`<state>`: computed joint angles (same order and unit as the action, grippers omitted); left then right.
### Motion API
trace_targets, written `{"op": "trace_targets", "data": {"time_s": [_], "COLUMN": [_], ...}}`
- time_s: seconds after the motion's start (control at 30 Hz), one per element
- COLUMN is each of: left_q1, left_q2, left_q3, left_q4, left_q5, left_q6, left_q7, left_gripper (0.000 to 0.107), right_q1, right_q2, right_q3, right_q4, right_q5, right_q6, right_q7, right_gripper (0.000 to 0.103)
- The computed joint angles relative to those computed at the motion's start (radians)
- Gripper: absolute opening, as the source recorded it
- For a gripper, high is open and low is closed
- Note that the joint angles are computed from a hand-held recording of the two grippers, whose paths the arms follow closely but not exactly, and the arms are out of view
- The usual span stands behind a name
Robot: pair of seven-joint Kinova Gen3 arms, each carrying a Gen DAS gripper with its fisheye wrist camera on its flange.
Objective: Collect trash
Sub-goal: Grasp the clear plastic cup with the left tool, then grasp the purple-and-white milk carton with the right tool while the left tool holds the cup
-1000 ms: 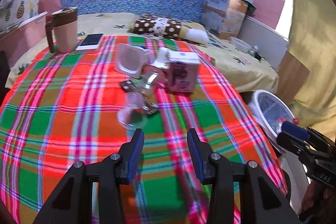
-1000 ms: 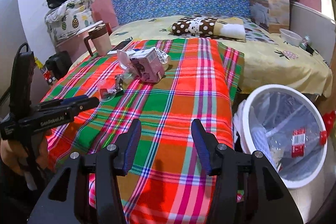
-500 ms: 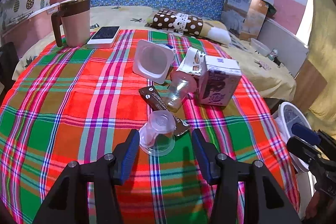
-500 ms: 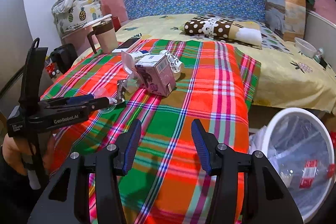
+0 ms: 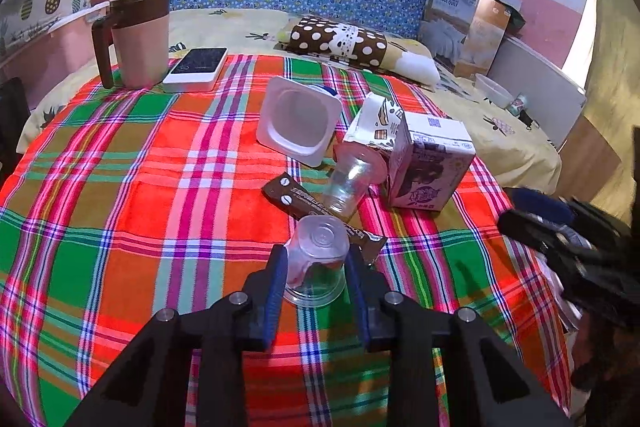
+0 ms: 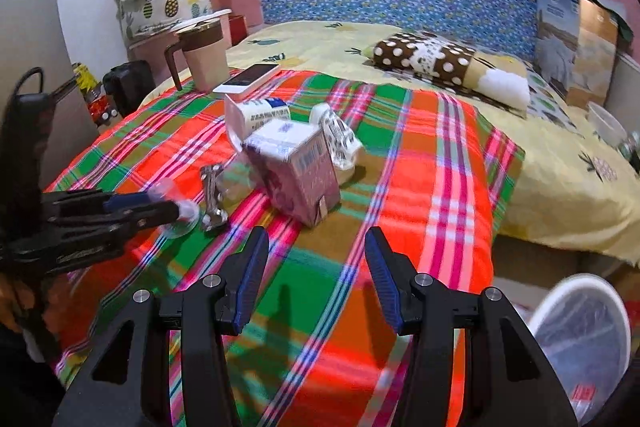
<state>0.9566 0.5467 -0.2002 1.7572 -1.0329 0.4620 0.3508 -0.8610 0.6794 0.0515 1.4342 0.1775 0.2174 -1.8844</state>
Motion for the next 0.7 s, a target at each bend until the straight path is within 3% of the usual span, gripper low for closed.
{"op": "trace_targets", "data": {"time_s": [0.33, 0.6, 0.7], "left_q1": [-0.011, -0.006, -0.009], "left_q2": [-0.028, -0.045, -0.054], "left_q3": [-0.012, -0.028, -0.023], "left_q4": [0.058, 0.093, 0.108], "left_q5": [-0.039, -0.083, -0.107], "left_q6": [-0.041, -0.054, -0.051], "left_q7": [0.049, 0.11, 0.143], "left_gripper": [0.03, 0.03, 0.03], "right_q1": [0.069, 0.16, 0.117], "right_q2": [0.075, 0.086, 0.065], "right_q3": [-0.09, -0.265, -0.209], "right_q4": [-0.13, -0.153, -0.12], "right_q5": [-0.013, -0.089, -0.102], "right_q6": [0.032, 0.069, 0.018], "right_q7": [0.107, 0.261, 0.273], "right_gripper": [0.052, 0.052, 0.052]}}
